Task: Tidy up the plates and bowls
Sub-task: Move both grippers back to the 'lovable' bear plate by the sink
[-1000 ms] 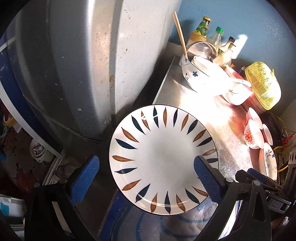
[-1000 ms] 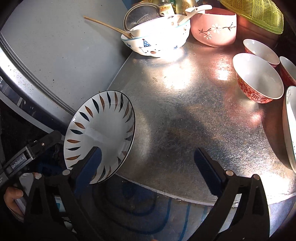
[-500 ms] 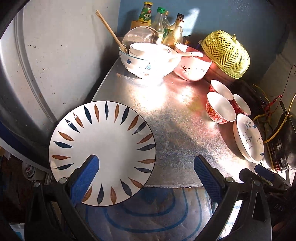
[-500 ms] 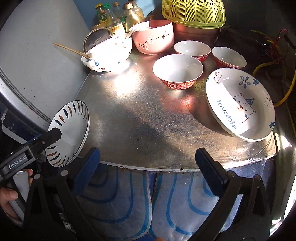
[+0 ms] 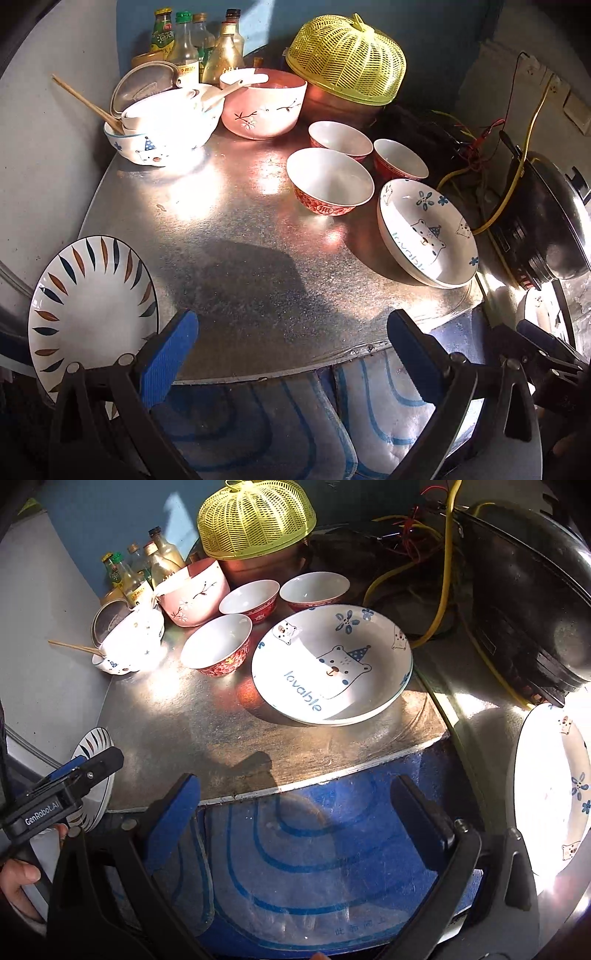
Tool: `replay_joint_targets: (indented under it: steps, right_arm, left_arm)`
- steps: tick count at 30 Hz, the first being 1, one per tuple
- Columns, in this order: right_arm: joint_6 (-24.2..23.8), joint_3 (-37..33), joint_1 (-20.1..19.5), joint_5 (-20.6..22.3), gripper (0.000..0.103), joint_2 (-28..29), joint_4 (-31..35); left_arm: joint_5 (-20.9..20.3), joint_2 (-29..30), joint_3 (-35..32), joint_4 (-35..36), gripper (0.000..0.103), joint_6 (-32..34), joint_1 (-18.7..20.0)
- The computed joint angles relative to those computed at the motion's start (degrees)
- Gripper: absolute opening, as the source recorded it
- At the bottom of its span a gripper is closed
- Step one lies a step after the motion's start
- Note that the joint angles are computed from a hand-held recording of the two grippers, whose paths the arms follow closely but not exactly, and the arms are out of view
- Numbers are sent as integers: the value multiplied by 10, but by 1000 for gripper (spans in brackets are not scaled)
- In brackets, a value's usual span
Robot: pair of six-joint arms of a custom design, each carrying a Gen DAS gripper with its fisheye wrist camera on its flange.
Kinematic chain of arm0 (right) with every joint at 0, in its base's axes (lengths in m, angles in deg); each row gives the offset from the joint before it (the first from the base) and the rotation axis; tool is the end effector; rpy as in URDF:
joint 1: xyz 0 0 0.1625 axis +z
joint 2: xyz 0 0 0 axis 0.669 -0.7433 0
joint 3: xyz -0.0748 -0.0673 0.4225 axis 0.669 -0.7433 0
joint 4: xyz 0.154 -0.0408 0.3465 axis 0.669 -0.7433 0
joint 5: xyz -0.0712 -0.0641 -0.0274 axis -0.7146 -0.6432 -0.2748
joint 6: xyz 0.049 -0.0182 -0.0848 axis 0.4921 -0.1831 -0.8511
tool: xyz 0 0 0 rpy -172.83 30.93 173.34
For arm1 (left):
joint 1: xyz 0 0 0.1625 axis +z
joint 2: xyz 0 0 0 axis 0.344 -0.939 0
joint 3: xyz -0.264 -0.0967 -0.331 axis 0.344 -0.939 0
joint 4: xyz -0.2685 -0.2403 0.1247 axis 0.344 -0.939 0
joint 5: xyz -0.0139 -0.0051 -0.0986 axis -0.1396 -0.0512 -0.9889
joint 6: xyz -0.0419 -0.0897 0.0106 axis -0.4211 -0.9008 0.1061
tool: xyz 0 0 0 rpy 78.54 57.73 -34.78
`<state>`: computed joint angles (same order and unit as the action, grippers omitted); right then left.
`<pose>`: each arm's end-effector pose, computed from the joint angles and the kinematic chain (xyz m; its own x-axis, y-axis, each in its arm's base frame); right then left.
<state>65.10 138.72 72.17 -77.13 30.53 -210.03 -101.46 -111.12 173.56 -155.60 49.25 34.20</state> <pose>0.2856 -0.4958 0.1342 -0.8103 0.3300 0.4842 -0.0763 0.7599 -0.6456 -0.1890 -0.5872 0.2443 -0.7682 0.3491 -0.5367 0.5318 0.8147 -0.2312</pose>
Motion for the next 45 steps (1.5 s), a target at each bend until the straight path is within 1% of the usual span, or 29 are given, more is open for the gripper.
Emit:
replay_joint_targets:
  steps: [5, 14, 25, 31, 39, 45]
  right_arm:
    - [33, 34, -2, -21, 103, -25, -14]
    - [69, 69, 6, -58, 103, -55, -28]
    - [120, 95, 14, -96, 103, -80, -14]
    - [156, 112, 16, -116, 103, -98, 0]
    - [203, 138, 17, -142, 103, -123, 16]
    - [236, 172, 15, -158, 103, -152, 12]
  left_arm:
    - [-20, 14, -4, 5, 103, 16, -16]
    - [-51, 32, -13, 15, 103, 30, -33]
    - [-87, 53, -28, 24, 103, 44, -43]
    - [-107, 69, -36, 28, 103, 53, -49]
    - [-149, 89, -50, 32, 103, 64, -58]
    - [-184, 109, -60, 35, 103, 74, -71]
